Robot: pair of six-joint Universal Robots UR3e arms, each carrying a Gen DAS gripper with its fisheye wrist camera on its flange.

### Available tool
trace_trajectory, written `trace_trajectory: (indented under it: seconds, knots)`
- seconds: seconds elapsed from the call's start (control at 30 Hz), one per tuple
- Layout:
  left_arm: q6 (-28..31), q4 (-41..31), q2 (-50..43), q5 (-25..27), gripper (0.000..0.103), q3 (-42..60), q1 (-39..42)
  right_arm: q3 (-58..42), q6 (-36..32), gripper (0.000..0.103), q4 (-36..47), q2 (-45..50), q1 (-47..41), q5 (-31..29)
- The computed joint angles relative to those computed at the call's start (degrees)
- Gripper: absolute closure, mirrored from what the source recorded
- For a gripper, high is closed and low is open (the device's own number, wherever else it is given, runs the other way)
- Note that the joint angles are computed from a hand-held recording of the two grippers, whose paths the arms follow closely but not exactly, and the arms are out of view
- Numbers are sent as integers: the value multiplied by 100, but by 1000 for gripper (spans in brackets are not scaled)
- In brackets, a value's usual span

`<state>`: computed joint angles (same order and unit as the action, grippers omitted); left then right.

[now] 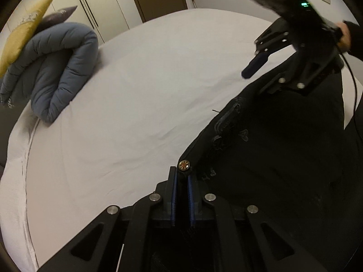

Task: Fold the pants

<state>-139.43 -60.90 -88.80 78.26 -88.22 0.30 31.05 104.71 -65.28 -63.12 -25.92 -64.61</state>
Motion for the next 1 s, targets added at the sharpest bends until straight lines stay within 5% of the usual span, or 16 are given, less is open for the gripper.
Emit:
trace_trajectory:
  seconds: [0.23,0.37,0.77,1.0]
  knots:
    - [104,47,-203,-130,96,171,166,-541,150,89,401,340,131,-373]
    - [46,99,-45,-97,97,-22,142,-66,134,98,268,-83,82,-249]
    - [557,-567,1088,-356,97,-589,648,2882,-998,101,-518,-2716,-191,233]
    - [1575,-1525,2756,-672,99,-1372,1058,4565,-2892,101,-193,-5006,-410,-322]
